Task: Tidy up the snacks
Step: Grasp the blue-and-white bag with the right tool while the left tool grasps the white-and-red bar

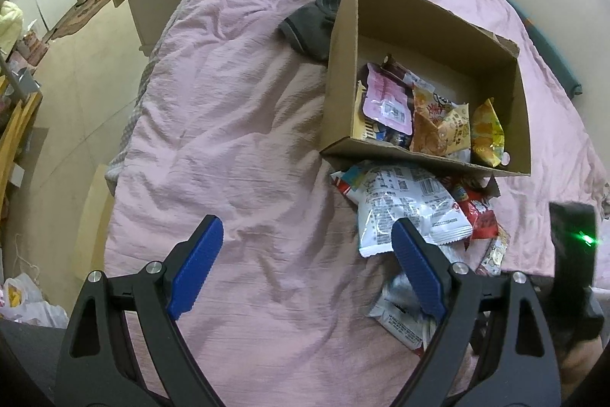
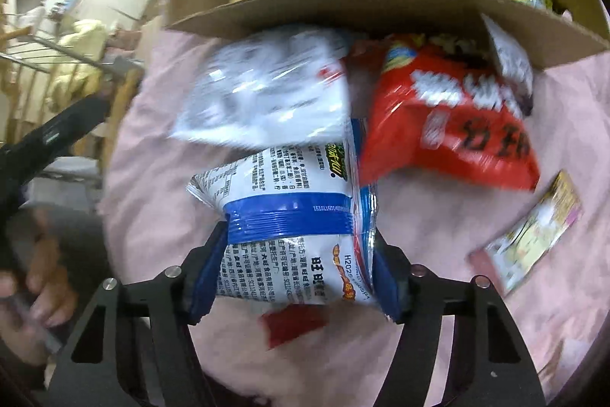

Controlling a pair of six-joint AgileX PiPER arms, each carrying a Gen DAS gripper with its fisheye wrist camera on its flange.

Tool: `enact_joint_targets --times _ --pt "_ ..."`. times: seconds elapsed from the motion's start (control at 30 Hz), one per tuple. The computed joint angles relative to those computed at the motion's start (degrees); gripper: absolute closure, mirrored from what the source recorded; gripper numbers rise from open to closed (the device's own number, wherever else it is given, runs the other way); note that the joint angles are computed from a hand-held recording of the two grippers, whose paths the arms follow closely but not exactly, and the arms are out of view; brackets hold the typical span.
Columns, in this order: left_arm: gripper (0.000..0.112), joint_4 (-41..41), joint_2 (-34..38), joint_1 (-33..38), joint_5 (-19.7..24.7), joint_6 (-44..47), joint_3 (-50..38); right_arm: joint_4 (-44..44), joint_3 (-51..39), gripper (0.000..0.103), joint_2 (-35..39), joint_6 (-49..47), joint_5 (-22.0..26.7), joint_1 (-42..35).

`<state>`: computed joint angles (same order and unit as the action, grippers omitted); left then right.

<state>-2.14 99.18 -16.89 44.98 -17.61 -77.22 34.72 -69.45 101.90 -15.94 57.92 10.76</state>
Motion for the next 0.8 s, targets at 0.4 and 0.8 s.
enact_joint_targets --times 0.4,0.8 --pt "0.024 -0.76 -0.18 -3.69 3.68 -11.07 3.36 12.99 8.80 0.034 -15.81 -10.63 1.07 -15.76" --pt "0.026 3.02 6.18 -18.66 1.86 -29.45 4.68 11.96 11.04 0.034 -18.02 -5.13 -7.30 -19.79"
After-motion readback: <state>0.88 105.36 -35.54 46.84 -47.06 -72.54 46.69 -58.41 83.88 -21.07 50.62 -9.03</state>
